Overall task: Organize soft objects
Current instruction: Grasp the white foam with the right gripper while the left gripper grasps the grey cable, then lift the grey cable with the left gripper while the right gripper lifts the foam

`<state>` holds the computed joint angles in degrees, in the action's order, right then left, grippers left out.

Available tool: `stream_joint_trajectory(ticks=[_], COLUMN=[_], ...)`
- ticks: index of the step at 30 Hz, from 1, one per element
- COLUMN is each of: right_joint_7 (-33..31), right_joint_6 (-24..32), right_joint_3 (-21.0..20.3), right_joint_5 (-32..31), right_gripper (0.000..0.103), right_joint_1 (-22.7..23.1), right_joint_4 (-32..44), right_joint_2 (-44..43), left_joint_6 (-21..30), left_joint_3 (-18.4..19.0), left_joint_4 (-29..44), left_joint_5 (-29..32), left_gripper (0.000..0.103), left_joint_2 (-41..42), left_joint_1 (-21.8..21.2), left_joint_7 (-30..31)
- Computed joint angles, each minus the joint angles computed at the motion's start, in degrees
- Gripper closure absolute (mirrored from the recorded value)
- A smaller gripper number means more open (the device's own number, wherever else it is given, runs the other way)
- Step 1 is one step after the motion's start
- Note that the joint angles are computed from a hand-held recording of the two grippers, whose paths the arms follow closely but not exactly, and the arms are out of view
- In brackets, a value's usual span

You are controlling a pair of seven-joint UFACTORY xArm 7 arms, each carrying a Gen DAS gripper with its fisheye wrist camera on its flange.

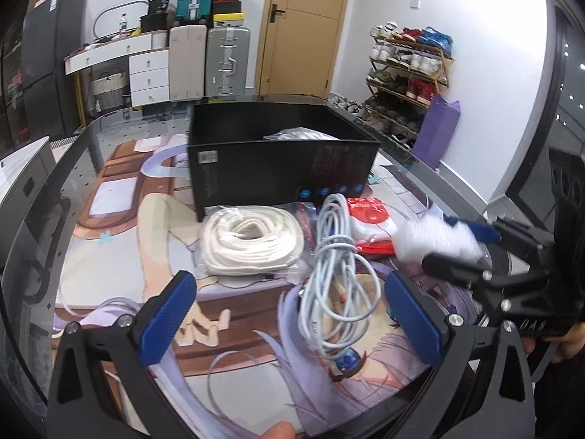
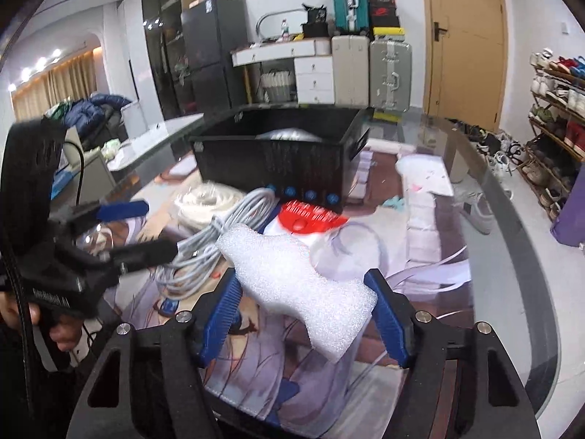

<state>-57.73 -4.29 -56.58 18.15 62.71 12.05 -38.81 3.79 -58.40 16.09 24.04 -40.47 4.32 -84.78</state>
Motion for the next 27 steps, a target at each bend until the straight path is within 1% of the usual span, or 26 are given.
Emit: stream_joint_trajectory(ticks=[2,4,8,10,11,12,13,14,15,17,18,20,23,27], right_joint_7=[0.3,0.3,0.3,0.1,0.0,-0.1,-0.2,-0.3,-0.4,-0.5,-0.6,-0.8,-1.1,-1.5], right_joint_6=[0.0,0.1,0.5,0.7,0.8,0.9,0.9,0.9,1.0,1.0,1.1,1.4,1.5,1.8], right_joint_3=[0.3,0.4,0.5,0.3,0.3,0.2,0.0,-0.1,-0.3,-0.4,-0.6,-0.4,-0.8,-1.0], right_joint_5=[0.1,0.0,0.1,0.2,0.4,0.5,0.6,0.7,0.8,1.0,1.1,1.2,1.6,2.0], right_gripper=[0.033,0.033,0.033,0.033,0.033,0.033,0.033,0.033,0.033,0.033,0.033,0.033,0.033,0.033], right_joint_1=[-0.7,-1.1,-1.6,-1.8,-1.8,-1.8,-1.7,-1.6,-1.4,-1.4,-1.3,-1.6,-1.1,-1.1], right_joint_4=[0.1,0.2,0.3,0.4,0.4,0.4,0.5,0.6,0.7,0.8,0.8,0.7,1.0,1.1], right_joint_2=[-0.3,-0.3,-0.3,-0.4,-0.3,-0.3,-0.2,-0.1,-0.1,0.0,0.0,0.0,0.1,-0.2], left_joint_6=[-0.9,-2.8,-3.7,-4.3,-5.0,-5.4,-5.6,-6.1,-6.7,-8.0,-8.3,-7.6,-6.9,-7.4], left_joint_3=[-0.7,-1.6,-3.7,-4.6,-4.8,-5.2,-5.7,-6.2,-6.6,-7.7,-8.4,-9.5,-10.8,-12.4], left_joint_4=[0.8,1.3,2.7,3.0,3.1,3.1,3.2,3.2,3.2,3.2,3.4,4.4,5.3,6.5], left_joint_5=[0.5,0.8,0.2,-0.4,-0.4,-0.6,-0.9,-1.1,-1.4,-2.1,-2.5,-2.9,-3.6,-4.2], left_gripper=[0.000,0.000,0.001,0.011,0.023,0.032,0.037,0.045,0.047,0.049,0.052,0.054,0.054,0.054], left_joint_2=[1.4,2.5,5.0,5.6,6.4,6.9,7.0,6.9,6.8,5.6,5.3,6.2,6.8,8.2], left_joint_1=[1.1,2.4,4.5,5.3,5.7,6.0,6.4,6.7,6.9,7.4,7.8,8.7,10.5,13.6], left_joint_7=[0.5,1.3,3.2,3.8,4.6,5.1,5.5,6.0,6.5,7.3,7.8,9.3,10.2,11.0])
